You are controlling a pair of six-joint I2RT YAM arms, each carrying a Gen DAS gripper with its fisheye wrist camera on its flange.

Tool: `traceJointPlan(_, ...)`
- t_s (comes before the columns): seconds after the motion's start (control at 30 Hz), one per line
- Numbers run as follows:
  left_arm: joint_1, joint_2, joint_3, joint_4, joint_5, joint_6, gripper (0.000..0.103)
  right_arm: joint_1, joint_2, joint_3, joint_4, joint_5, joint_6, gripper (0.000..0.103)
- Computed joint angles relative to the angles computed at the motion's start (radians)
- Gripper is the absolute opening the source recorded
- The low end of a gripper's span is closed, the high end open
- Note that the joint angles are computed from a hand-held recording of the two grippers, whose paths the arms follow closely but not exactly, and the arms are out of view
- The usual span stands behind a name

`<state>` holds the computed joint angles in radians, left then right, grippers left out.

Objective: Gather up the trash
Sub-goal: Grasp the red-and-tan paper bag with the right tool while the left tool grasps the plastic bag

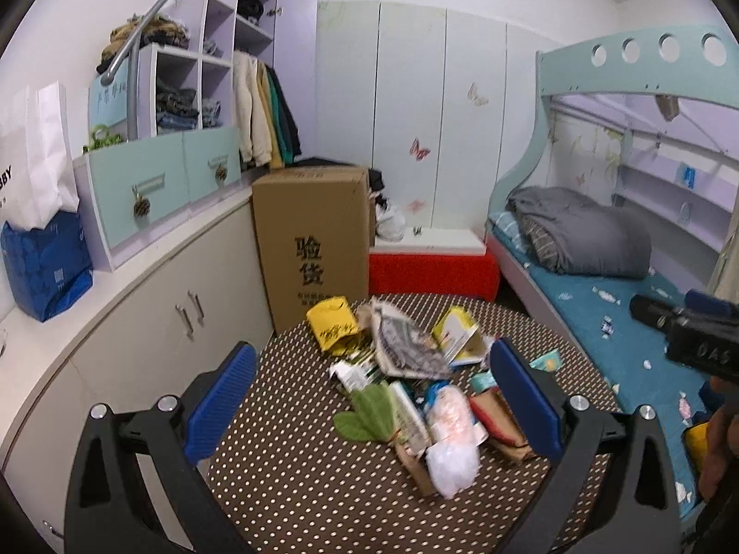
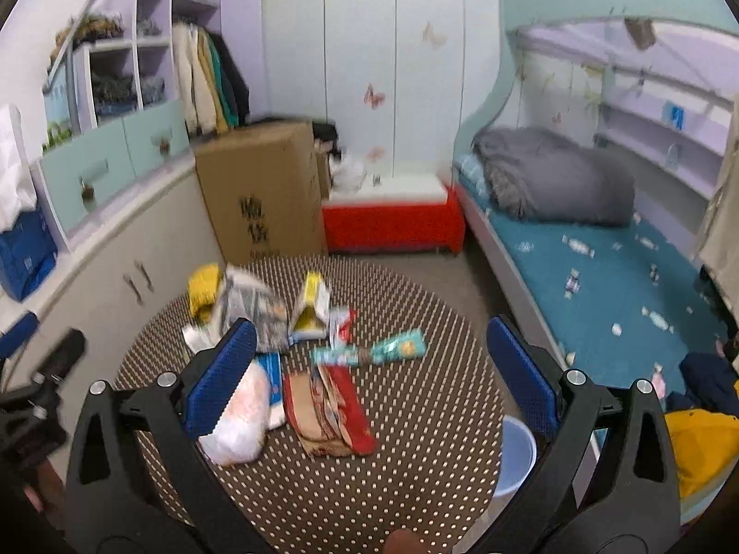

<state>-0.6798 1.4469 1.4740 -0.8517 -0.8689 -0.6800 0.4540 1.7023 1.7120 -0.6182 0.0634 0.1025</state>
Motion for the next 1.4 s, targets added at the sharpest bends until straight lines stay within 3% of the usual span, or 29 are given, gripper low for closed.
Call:
traceJointPlan(0.4, 0.105, -0.019, -0.184, 0.084, 0.164, -0.019, 0.099, 0.021, 0.314, 0.059, -0.086, -0.084, -0.109, 0.098)
traceJointPlan(0.53, 0.110, -0.001, -0.202, 0.110, 0.189, -0.003, 0.099, 0.025, 0.376, 0.100, -0.113, -0.088, -0.140, 0.096)
traceJointPlan(0.63, 0.112, 0.029, -0.188, 0.118, 0.208, 0.002, 0.099, 0.020, 0.413, 0.126, -0.125, -0.088, -0.156, 0.087)
traceJointPlan(0.73, 0.113, 0.073, -0.169, 0.137, 0.228, 0.022, 0.099, 0.001, 0.430, 0.138, -0.123, -0.145, -0.158, 0.087)
traceJointPlan(0.8, 0.114, 0.109, -0.151, 0.157, 0.245, 0.047, 0.099, -0.014, 0.434, 0.139, -0.116, -0.191, -0.162, 0.081)
traceJointPlan(0.97, 0.114, 0.236, -0.072, 0.187, 0.291, 0.119, 0.099, -0.054, 0.444, 0.154, -0.108, -0.340, -0.148, 0.041)
traceJointPlan(1.07, 0.114, 0.302, -0.032, 0.192, 0.315, 0.160, 0.099, -0.068, 0.419, 0.129, -0.082, -0.364, -0.135, 0.032)
traceJointPlan(1.2, 0.117, 0.396, 0.025, 0.161, 0.349, 0.184, 0.097, -0.088, 0.409, 0.125, -0.094, -0.388, -0.132, 0.032)
traceJointPlan(1.23, 0.117, 0.410, 0.030, 0.161, 0.360, 0.190, 0.088, -0.094, 0.407, 0.125, -0.098, -0.396, -0.131, 0.034)
traceJointPlan(1.3, 0.118, 0.430, 0.039, 0.153, 0.387, 0.191, 0.067, -0.092, 0.434, 0.158, -0.116, -0.392, -0.120, 0.052)
traceJointPlan(1.33, 0.119, 0.435, 0.038, 0.157, 0.403, 0.190, 0.063, -0.090, 0.442, 0.167, -0.122, -0.378, -0.122, 0.060)
traceJointPlan(1.4, 0.123, 0.436, 0.030, 0.166, 0.417, 0.191, 0.054, -0.088, 0.469, 0.196, -0.137, -0.375, -0.129, 0.063)
